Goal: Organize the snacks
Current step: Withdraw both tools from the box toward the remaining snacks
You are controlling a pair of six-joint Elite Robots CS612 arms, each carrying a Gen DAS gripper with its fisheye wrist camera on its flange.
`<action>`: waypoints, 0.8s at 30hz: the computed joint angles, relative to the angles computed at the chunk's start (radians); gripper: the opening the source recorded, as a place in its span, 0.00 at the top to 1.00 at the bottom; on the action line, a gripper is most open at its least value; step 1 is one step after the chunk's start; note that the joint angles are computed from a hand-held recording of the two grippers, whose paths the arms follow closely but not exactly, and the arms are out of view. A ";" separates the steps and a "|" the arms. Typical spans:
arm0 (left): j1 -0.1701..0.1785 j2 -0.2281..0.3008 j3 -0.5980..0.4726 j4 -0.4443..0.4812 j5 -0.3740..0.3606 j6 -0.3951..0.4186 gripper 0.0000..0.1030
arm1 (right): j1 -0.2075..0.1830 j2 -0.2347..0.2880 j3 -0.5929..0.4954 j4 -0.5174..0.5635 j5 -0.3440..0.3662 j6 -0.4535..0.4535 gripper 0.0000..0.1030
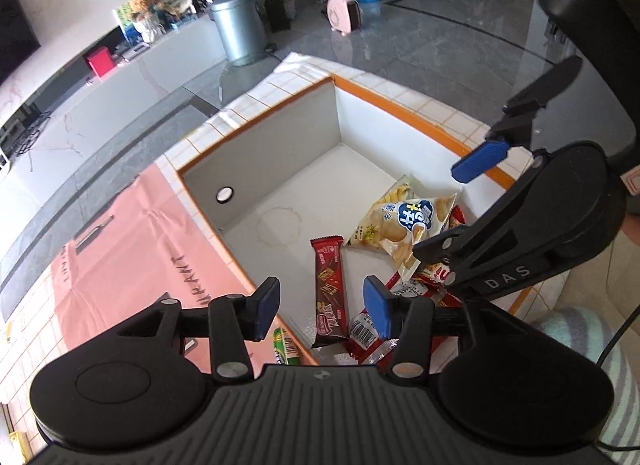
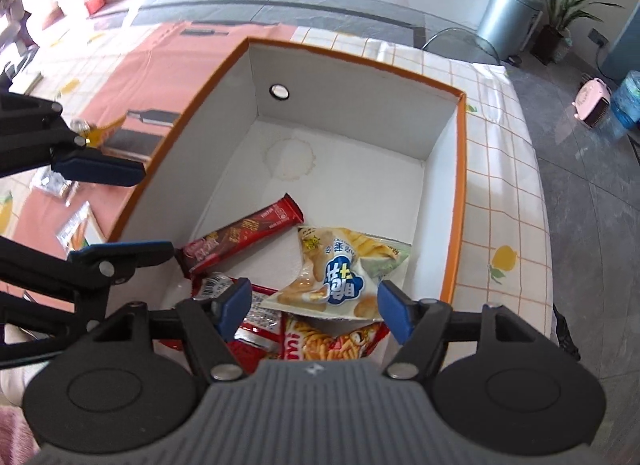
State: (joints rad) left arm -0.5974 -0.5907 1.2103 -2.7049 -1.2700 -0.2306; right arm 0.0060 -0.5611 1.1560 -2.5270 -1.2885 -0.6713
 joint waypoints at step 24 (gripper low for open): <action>-0.071 -0.194 0.395 -0.349 0.313 -0.249 0.34 | -0.023 -0.189 0.440 -0.531 0.272 0.475 0.16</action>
